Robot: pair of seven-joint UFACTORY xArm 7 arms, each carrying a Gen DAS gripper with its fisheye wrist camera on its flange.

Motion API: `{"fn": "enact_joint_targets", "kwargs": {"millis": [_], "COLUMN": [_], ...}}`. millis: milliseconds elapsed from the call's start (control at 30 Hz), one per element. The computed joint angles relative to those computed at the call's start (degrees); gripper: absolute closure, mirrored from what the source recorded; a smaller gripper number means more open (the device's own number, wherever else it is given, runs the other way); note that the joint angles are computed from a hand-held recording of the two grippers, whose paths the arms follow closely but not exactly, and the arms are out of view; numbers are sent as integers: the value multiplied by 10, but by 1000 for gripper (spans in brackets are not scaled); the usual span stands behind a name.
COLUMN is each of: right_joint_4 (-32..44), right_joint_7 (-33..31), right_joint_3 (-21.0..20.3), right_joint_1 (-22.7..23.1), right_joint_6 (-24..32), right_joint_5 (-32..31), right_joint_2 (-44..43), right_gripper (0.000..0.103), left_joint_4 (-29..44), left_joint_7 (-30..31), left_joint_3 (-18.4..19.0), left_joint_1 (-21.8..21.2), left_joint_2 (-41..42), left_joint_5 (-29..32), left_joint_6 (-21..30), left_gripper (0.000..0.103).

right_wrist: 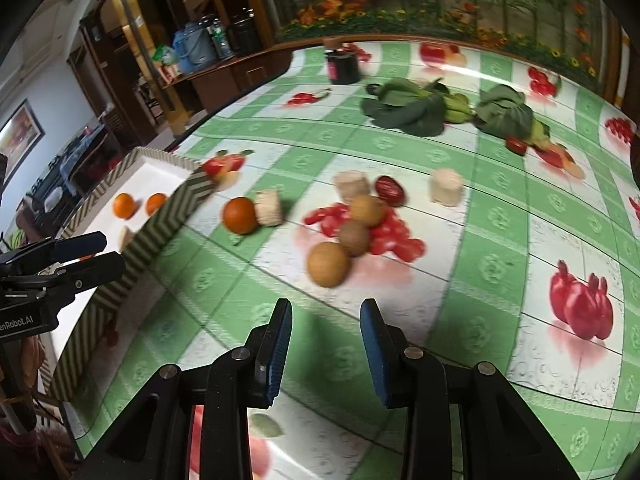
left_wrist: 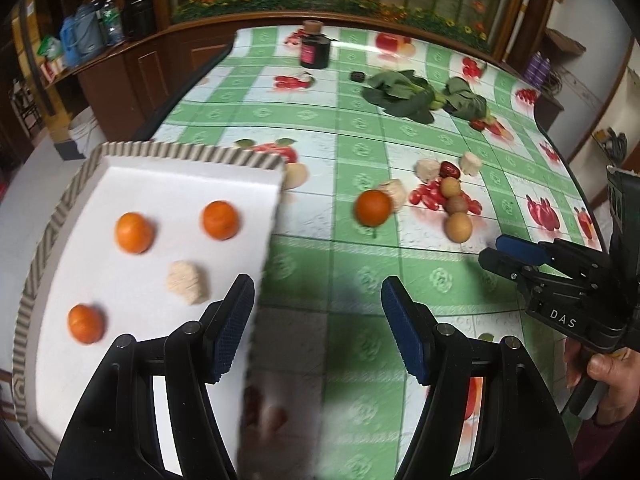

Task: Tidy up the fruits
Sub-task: 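Grasp a brown round fruit with the right gripper while the left gripper grasps an orange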

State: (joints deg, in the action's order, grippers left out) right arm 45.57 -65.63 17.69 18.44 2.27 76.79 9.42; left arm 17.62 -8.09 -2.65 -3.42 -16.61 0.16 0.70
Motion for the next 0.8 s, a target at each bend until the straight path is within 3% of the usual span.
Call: {"fn": "enact_joint_targets", "kwargs": {"millis": [200,333,400,567,633,667,800], "right_joint_4": [19,38,45,75,83,86,87], "right_joint_7": [11,21,57,-52,-82,-110,-118], "right_joint_3": [0,9,6,65,58,57,28], "right_joint_1": [-12,-19,-18,-76,-69,-67,-44], "right_joint_6": [15,16,11,8,8,7,18], "right_joint_5": [-25,-45,-84,19,48,72,78], "right_joint_2": [21,43,57,78,82,83,81], "right_gripper": [68,68,68,68,68,69,73], "left_joint_4": [45,75,90,128,149,154,181], "left_joint_7": [-4,-23,-45,-119,-172,-175,-201], "left_joint_3": [-11,-26,-36,-32,-15,-7,28], "left_joint_1": [-8,7,22,32,24,17,-16], "left_joint_2": [62,99,117,156,176,181,211], "left_joint_5": [7,32,62,166,233,238,273], "left_joint_6": [0,5,4,13,19,20,24], "left_gripper": [36,36,36,36,36,36,36]}}
